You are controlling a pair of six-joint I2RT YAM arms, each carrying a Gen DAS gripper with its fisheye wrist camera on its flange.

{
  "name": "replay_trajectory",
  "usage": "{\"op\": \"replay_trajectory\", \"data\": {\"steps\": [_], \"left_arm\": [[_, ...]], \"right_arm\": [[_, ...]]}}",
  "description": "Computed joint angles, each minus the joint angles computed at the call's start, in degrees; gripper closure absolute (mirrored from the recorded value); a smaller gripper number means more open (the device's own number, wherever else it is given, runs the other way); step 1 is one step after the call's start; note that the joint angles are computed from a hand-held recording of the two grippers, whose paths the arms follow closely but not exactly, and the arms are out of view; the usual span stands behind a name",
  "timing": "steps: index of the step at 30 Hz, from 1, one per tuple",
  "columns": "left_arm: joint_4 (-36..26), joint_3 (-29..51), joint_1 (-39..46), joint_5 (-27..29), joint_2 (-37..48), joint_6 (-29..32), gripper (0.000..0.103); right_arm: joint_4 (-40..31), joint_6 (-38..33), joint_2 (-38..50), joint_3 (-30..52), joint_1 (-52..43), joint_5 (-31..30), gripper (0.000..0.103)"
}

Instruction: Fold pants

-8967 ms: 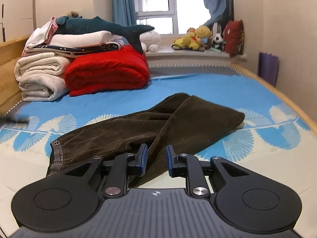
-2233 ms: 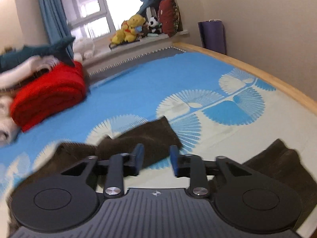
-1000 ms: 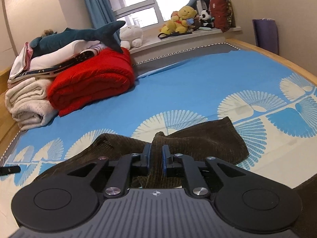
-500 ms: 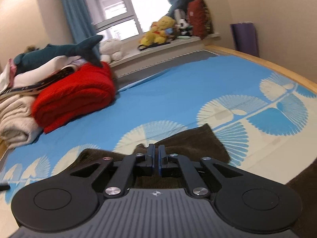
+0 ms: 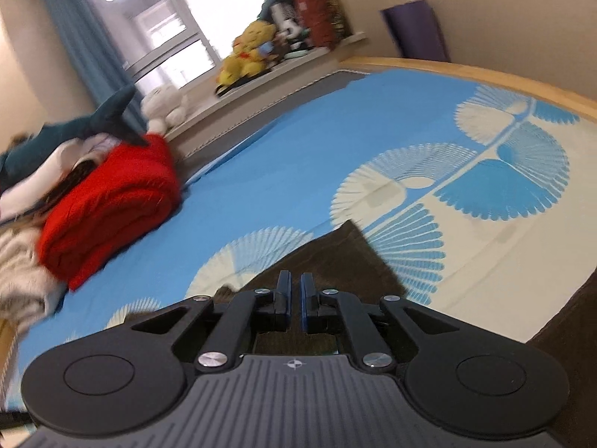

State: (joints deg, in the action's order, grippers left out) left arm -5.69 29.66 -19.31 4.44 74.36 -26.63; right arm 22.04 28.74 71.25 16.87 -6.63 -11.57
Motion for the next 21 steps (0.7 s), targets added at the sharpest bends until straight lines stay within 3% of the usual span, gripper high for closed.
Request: {"op": "replay_trajectory", "data": {"steps": [6,8,10,11,14,16,21], "left_arm": [[6.4,1.8,-3.7,1.3,11.6,1.7,0.079],[10.2,1.9,-5.7,1.4,15.6,1.8,0.058],[12.5,3.1,-7.8,0.1,19.8,2.5,0.042],[13.1,4.0,-9.0,-0.7,21.8,3.0,0.040],[14.4,6.1,-11.6,-2.4,26.5,3.3,0.039],[15.5,7.3,-12.8,-3.1,28.9,4.5,0.039],[17.1,10.1,-14.6,-6.5,35.1,7.3,0.041]], "right_arm": [[12.1,1.2,20.3,5.5,-4.6,-2.3,0.097],[13.0,1.1,27.7,9.6,-5.9,-3.8,0.092],[13.9,0.7,34.1,13.8,-6.8,-3.8,0.076],[13.2,0.2,37.2,16.5,-7.4,-4.2,0.075],[12.5,-1.1,44.2,23.1,-8.7,-7.1,0.072],[11.3,-1.5,48.3,27.4,-8.7,-8.2,0.060],[6.1,-5.2,54.4,35.1,-6.1,-6.0,0.060]]}}
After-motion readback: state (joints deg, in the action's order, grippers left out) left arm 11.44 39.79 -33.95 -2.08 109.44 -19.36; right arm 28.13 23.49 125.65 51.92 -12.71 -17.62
